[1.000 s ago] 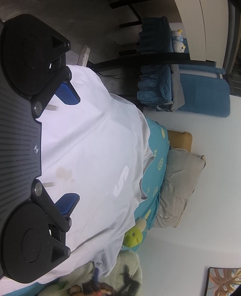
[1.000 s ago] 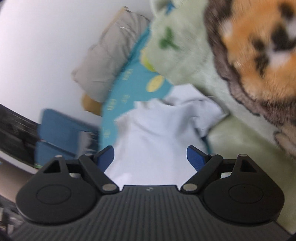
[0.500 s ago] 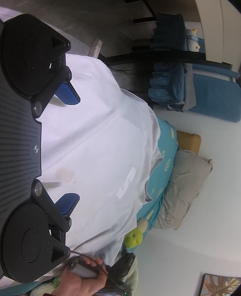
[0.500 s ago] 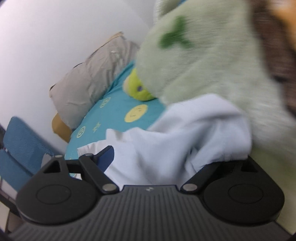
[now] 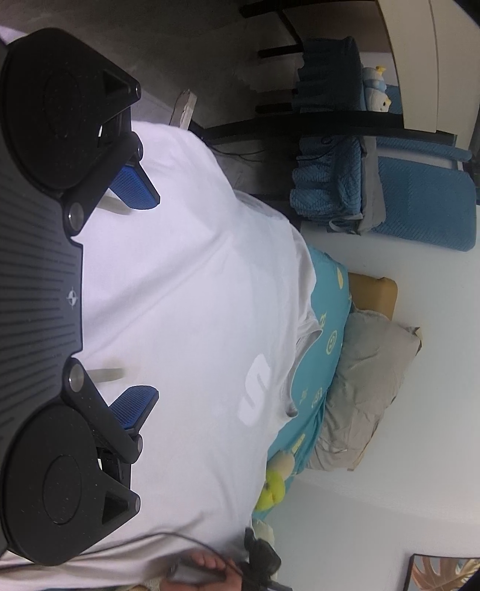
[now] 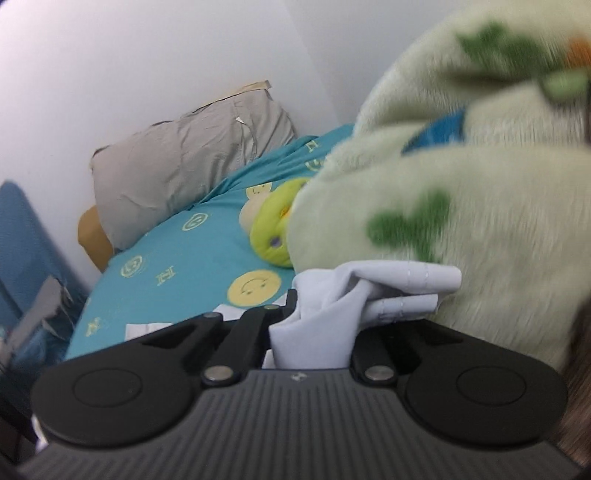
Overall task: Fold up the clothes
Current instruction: 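Grasp a white T-shirt sleeve with the right gripper and fold it across the body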
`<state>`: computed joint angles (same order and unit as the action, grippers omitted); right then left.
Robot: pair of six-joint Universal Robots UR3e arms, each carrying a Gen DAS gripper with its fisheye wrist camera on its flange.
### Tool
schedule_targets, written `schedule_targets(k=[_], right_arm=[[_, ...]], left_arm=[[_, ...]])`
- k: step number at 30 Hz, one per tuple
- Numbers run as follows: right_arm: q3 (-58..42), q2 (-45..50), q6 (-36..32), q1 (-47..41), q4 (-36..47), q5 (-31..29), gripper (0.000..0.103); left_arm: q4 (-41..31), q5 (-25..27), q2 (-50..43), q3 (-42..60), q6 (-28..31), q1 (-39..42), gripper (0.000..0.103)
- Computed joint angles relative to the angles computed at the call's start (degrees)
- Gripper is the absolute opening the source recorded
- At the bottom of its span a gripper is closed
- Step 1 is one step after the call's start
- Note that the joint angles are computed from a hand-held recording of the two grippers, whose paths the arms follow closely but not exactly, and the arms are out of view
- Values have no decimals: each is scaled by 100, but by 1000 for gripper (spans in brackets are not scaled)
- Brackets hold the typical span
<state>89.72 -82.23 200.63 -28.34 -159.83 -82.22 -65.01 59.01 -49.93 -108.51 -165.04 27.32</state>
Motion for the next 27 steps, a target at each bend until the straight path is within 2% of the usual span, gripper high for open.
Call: schedule_targets(k=[4, 9, 12, 14, 18, 21, 23, 24, 25, 27], right_arm=[[-307, 180, -1070, 586, -90, -878, 7], [-1044, 771, -2272, 1839, -373, -2192, 7], [-1641, 1343, -3118, 2669, -629, -2696, 7], [-2121, 1745, -3379, 3139, -560, -2791, 8], [-3198, 2440, -3166, 3832, 397, -2758, 9], [-3723, 2658, -2772, 3917, 1303, -2184, 10], [-4013, 2742, -2540, 3817, 1910, -1542, 42], [-3868, 2634, -2459, 3735, 1968, -1210, 85], [-3483, 2431, -2422, 3701, 1698, -1065, 102], [-2821, 2017, -2335, 3601, 1312, -765, 103]], left_arm=[[168, 241, -71, 45, 17, -100, 103], [538, 919, -230, 74, 4, -469, 103], [527, 1081, -232, 77, 17, -443, 103], [510, 1145, -266, 110, -11, -401, 103], [545, 1244, -327, 130, -48, -337, 103], [499, 1229, -371, 144, -70, -274, 103], [506, 1204, -395, 127, -84, -251, 103], [513, 1193, -407, 118, -91, -242, 103], [529, 1190, -416, 108, -92, -245, 103], [533, 1176, -425, 94, -90, -247, 103]])
